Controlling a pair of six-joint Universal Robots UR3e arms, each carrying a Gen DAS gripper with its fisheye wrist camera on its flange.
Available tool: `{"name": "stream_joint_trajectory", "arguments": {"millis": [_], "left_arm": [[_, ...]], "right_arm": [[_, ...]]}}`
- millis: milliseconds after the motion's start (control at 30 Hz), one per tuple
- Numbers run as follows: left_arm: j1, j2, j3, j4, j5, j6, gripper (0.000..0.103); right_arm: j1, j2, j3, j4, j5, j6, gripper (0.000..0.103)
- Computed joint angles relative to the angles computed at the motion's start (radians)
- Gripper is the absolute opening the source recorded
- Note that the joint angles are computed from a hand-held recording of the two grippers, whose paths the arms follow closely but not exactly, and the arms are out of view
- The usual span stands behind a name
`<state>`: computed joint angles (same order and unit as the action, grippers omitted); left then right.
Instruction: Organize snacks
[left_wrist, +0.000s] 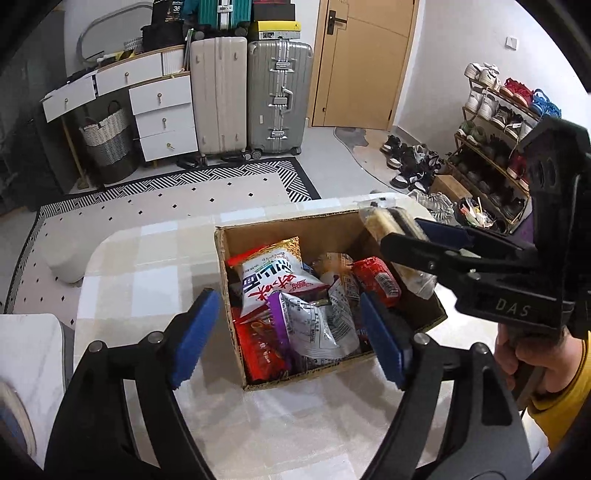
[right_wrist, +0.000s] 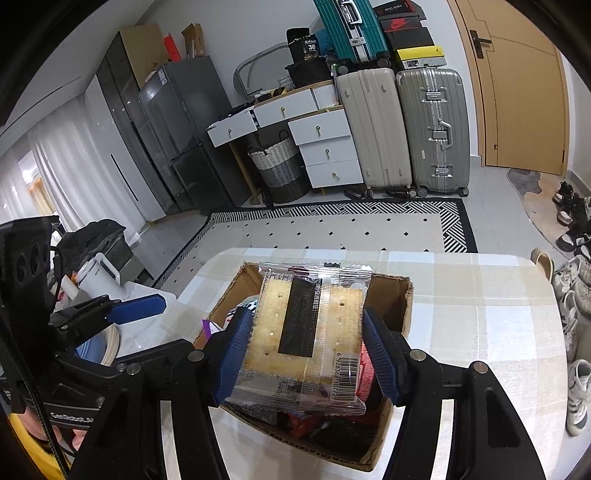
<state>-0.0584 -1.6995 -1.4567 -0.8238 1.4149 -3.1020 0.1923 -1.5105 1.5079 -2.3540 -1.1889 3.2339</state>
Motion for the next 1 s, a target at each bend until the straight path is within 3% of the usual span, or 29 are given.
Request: {"name": "stream_joint_trajectory", "arguments": {"millis": [400,700,1000], "left_arm": [[0.020,0.105,-0.058,-0.032,0.009,-0.005,0.077],[0.008,0.259,-0.126,-0.080,0.043,-0.018,0.079],[-0.052,0.417,-0.090,-0.212,0.108,-0.048,0.080]], "right_arm": [[0.052,0.046,-0.043,0.044,-0.063,0.009,0.062],[0.067,-0.060,-0.025,0.059,-0.082,0.024,0.067],[0.110,-0.212,-0.024,0.118,-0.129,0.033,0.067]]}}
